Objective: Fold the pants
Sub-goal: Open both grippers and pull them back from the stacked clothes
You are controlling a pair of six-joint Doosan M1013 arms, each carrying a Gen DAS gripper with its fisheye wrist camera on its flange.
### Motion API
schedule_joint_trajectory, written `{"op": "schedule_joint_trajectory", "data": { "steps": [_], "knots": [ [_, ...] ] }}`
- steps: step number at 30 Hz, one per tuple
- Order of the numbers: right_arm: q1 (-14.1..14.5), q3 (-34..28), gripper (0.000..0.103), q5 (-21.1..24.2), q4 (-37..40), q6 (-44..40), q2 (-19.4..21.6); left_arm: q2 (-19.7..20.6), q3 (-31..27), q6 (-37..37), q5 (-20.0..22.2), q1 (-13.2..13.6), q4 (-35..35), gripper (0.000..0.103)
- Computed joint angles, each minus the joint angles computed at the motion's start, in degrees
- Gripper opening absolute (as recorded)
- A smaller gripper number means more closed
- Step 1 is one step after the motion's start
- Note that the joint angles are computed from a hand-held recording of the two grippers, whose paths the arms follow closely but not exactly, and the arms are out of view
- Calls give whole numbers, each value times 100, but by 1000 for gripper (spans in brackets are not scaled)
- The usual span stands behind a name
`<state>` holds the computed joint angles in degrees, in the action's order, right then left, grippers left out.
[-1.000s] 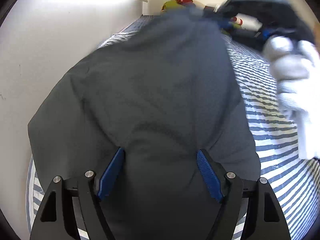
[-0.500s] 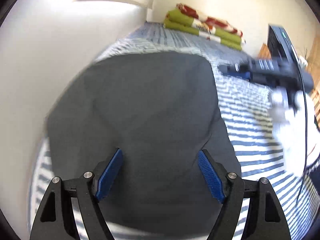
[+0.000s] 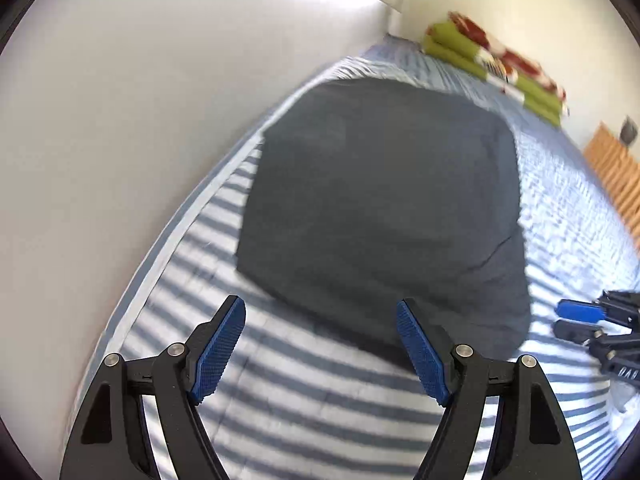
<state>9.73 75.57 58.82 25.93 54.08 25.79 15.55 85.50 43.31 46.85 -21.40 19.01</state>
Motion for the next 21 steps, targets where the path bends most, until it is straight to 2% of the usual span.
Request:
{"op": "schedule_joint_trajectory", "data": {
  "steps": [5,7,11,17,21],
  "knots": [
    [-451,493,25,-241,635,8,-664,-397,156,-1292,59,-315,747,80],
    [-530,835,25,-520,500,-45,-1072,-505,135,-1588,170,-510,920,80],
    [-650,1337,28,-827,155,-133,-1796,-622,-91,-1866,710,-1056,1289,80],
    [-1086,2042,39,-1004,331,-341,-2792,-611,-616,-2300,1884,-2237,2064,80],
    [-1427,2566,43,-1143,427,-374,-3437,-572,-849,-2631,2414,-3057,2267,80]
  ]
}}
